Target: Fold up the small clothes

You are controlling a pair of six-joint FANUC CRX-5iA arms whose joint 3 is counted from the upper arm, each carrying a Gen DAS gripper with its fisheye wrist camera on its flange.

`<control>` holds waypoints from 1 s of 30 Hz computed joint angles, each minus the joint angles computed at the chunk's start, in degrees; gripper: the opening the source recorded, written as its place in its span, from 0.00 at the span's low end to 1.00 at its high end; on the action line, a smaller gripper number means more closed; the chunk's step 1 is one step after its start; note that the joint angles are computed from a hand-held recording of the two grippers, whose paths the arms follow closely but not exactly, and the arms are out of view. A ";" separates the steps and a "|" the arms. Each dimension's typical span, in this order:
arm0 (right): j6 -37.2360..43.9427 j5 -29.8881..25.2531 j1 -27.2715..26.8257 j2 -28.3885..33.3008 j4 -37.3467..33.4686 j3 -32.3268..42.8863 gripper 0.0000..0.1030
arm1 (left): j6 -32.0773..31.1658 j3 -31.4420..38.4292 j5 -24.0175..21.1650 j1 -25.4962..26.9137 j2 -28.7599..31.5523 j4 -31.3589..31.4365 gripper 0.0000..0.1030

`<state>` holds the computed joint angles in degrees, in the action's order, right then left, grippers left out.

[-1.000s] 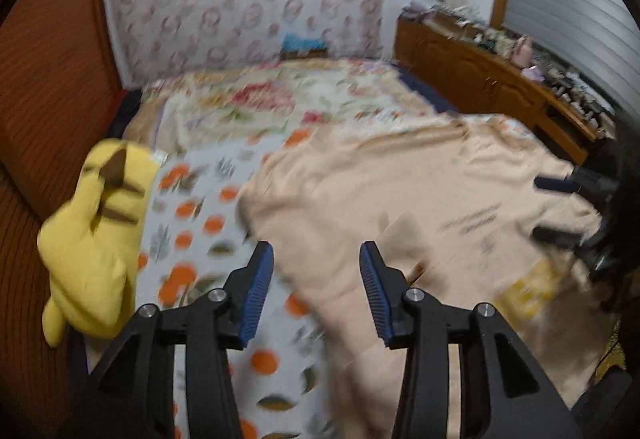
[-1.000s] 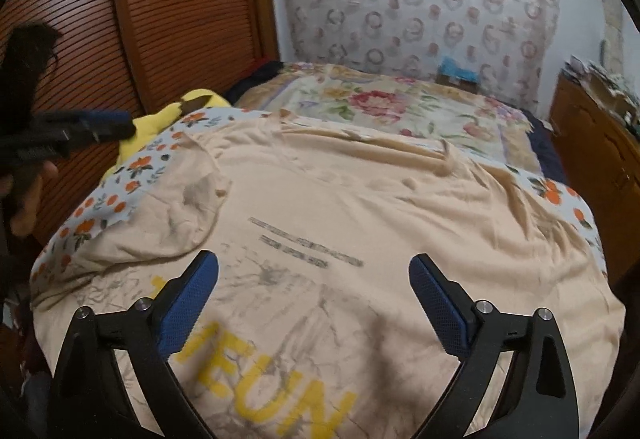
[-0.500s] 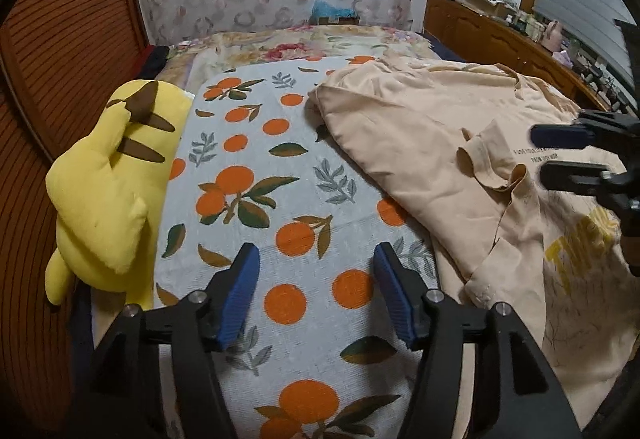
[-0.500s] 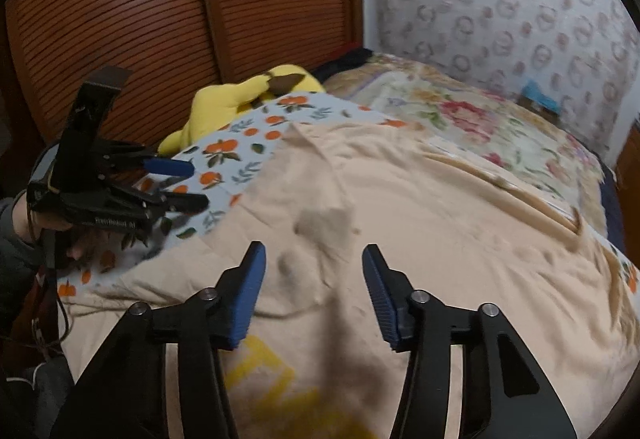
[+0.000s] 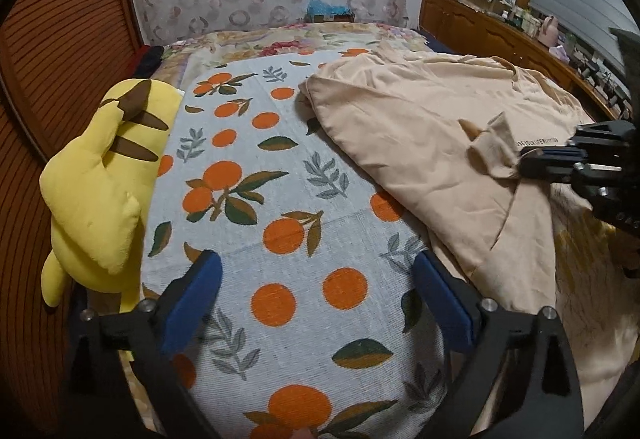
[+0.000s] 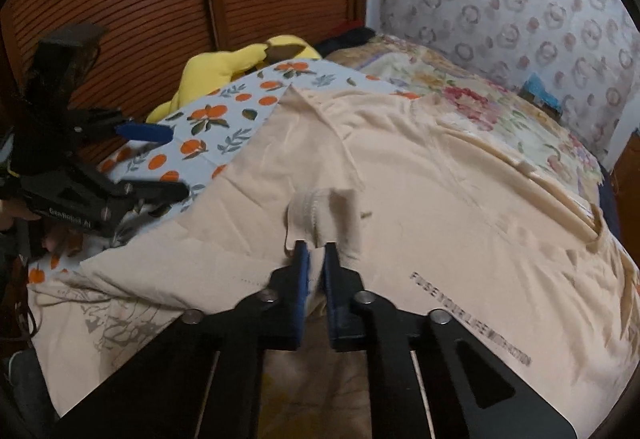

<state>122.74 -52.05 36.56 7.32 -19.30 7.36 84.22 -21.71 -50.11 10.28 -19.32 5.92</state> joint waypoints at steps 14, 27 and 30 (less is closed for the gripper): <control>-15.48 11.56 -0.05 -8.39 11.35 -12.27 0.14 | 1.04 0.79 -1.31 0.06 0.51 -0.72 1.00; -17.21 11.03 4.76 -3.26 17.55 -9.88 0.35 | 7.51 -1.46 -3.38 -3.87 -7.86 -5.70 1.00; -23.06 12.27 4.16 -2.83 22.20 -10.75 0.35 | 7.46 -2.06 -3.07 -4.46 -9.28 -4.84 1.00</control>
<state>99.68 -39.77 40.71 4.49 2.90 -3.39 91.68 -23.78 -53.19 5.82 -28.60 1.09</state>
